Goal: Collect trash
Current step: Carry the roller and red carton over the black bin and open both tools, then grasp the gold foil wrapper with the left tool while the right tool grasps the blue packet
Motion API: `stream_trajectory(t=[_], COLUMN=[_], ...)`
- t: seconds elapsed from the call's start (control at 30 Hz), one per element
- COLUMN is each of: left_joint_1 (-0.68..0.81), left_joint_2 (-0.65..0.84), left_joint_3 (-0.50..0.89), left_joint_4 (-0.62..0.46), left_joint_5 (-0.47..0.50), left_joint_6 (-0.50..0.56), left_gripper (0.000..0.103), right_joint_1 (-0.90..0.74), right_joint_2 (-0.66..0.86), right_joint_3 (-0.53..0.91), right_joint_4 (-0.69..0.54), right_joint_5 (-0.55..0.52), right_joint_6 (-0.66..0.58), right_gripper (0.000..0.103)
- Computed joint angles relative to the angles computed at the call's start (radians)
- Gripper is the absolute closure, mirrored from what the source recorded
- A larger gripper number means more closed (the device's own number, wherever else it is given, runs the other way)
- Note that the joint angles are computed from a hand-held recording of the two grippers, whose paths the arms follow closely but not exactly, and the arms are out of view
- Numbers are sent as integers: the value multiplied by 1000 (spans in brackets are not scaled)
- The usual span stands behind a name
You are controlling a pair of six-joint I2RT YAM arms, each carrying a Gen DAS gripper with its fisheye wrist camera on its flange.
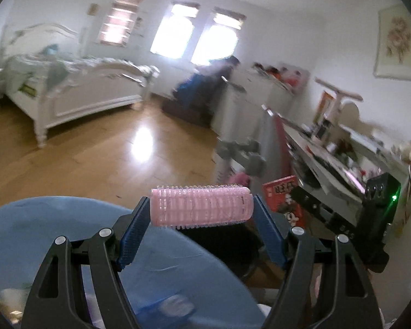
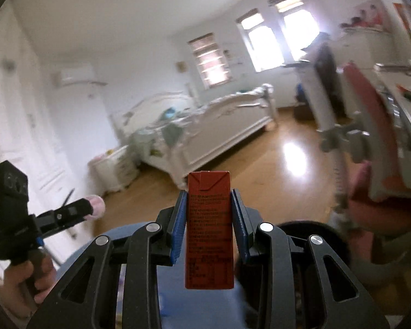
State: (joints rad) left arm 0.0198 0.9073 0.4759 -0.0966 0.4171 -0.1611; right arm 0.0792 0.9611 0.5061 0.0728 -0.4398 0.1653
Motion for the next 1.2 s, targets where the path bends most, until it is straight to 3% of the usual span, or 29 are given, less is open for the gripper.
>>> stream_trajectory(t=[0.17, 0.33, 0.47, 0.77, 0.83, 0.9, 0.93, 1.07, 1.2], left_joint_1=[-228, -287, -291, -305, -311, -307, -301, -265, -204], left_joint_2=[357, 554, 639, 769, 800, 797, 789, 714, 544], left_joint_3=[71, 121, 152, 240, 281, 272, 267, 230, 137], left_joint_4=[235, 334, 339, 329, 282, 293, 291, 257, 202], left_joint_5=[-93, -108, -105, -93, -110, -131, -127, -99, -90], left_joint_6=[-71, -108, -102, -109, -101, -109, -107, -86, -65], left_gripper=[29, 30, 30, 28, 13, 11, 11, 11, 11], right_joint_1=[-160, -189, -186, -190, -191, -188, -191, -191, -148], right_joint_2=[213, 387, 476, 642, 662, 684, 682, 642, 558], right_joint_3=[-6, 10, 10, 69, 90, 112, 97, 75, 34], right_joint_4=[126, 220, 284, 354, 341, 343, 376, 353, 306], right_joint_5=[-71, -68, -61, -53, -50, -32, -25, -34, -41], right_joint_6=[-51, -82, -77, -77, -80, -77, -64, -60, -59], right_gripper=[71, 71, 71, 71, 69, 34, 29, 26, 26])
